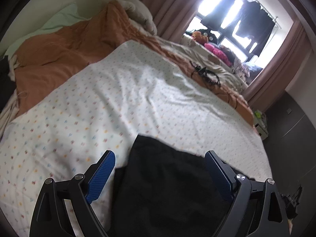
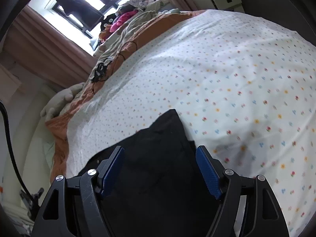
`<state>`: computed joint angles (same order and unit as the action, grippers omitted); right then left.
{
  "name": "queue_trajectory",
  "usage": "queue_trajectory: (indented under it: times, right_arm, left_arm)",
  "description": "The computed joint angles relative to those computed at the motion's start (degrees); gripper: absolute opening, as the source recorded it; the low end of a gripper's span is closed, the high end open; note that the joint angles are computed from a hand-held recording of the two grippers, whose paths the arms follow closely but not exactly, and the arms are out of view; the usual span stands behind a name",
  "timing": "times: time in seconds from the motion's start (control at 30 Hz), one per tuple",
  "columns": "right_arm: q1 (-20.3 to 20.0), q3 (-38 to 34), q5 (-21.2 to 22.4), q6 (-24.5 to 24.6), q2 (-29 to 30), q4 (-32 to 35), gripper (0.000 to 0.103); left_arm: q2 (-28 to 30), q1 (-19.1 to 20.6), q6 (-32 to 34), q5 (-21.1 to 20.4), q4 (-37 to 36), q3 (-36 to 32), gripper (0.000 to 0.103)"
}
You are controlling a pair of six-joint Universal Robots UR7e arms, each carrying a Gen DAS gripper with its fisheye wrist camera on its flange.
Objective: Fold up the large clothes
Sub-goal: 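Move both open tools to the folded edge of the black shirt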
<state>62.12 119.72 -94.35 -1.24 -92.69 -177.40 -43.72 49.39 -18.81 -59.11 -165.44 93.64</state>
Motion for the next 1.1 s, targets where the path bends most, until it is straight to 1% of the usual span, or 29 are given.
queue_trajectory:
  times: [0.1, 0.2, 0.27, 0.37, 0.5, 0.67, 0.8, 0.87, 0.93, 1.0, 1.03, 1.1]
  right_arm:
    - [0.25, 1.40, -1.63, -1.55, -0.90, 0.32, 0.075]
    - [0.48, 3.00, -3.87, -3.50, -1.83, 0.96, 0.075]
    - [0.22, 4.68, -4.96, -4.53, -2.72, 0.89, 0.075]
    - [-0.50, 7.18, -6.06, -5.64, -4.09, 0.48, 0.075]
    - [-1.61, 10.76, -6.33, -7.09, -6.29, 0.19, 0.075]
    - [-3.27, 15.69, -5.50, -9.14, -9.06, -0.76, 0.075]
    - [-4.63, 19.55, -4.68, -10.96, -11.07, -2.06, 0.075]
    - [-5.96, 21.77, -3.85, -12.02, -12.55, -2.52, 0.075]
    - [-7.58, 23.94, -3.17, -12.83, -14.02, -3.32, 0.075]
    - [-9.25, 25.55, -2.64, -13.24, -15.41, -3.93, 0.075]
    - [-10.00, 26.32, -2.76, -13.17, -16.15, -4.27, 0.075]
    - [-10.32, 27.54, -5.46, -12.24, -17.12, -5.41, 0.075]
  left_arm:
    - [-1.41, 0.21, -0.86, 0.65, 1.80, 2.80, 0.090]
    - [-3.17, 0.49, -1.91, 1.14, 2.19, 6.38, 0.085]
    - [-4.30, 0.73, -2.80, 1.10, 2.95, 8.37, 0.079]
    - [-6.34, 0.88, -4.40, 1.14, 3.78, 11.85, 0.074]
    - [-9.03, 0.62, -5.57, 1.12, 4.05, 16.31, 0.071]
    - [-11.85, 0.24, -6.82, 0.79, 4.27, 21.05, 0.068]
    - [-13.78, -0.12, -7.75, -0.89, 3.34, 25.24, 0.067]
    - [-14.45, -0.44, -7.22, -1.47, 2.82, 27.26, 0.061]
    - [-15.11, -0.68, -7.29, -1.59, 2.98, 28.86, 0.058]
    - [-15.96, -1.02, -7.39, -0.93, 1.78, 30.91, 0.057]
    - [-16.45, -1.19, -7.32, -0.62, 1.13, 31.76, 0.057]
    - [-17.76, -1.83, -7.92, 0.81, 1.11, 33.28, 0.057]
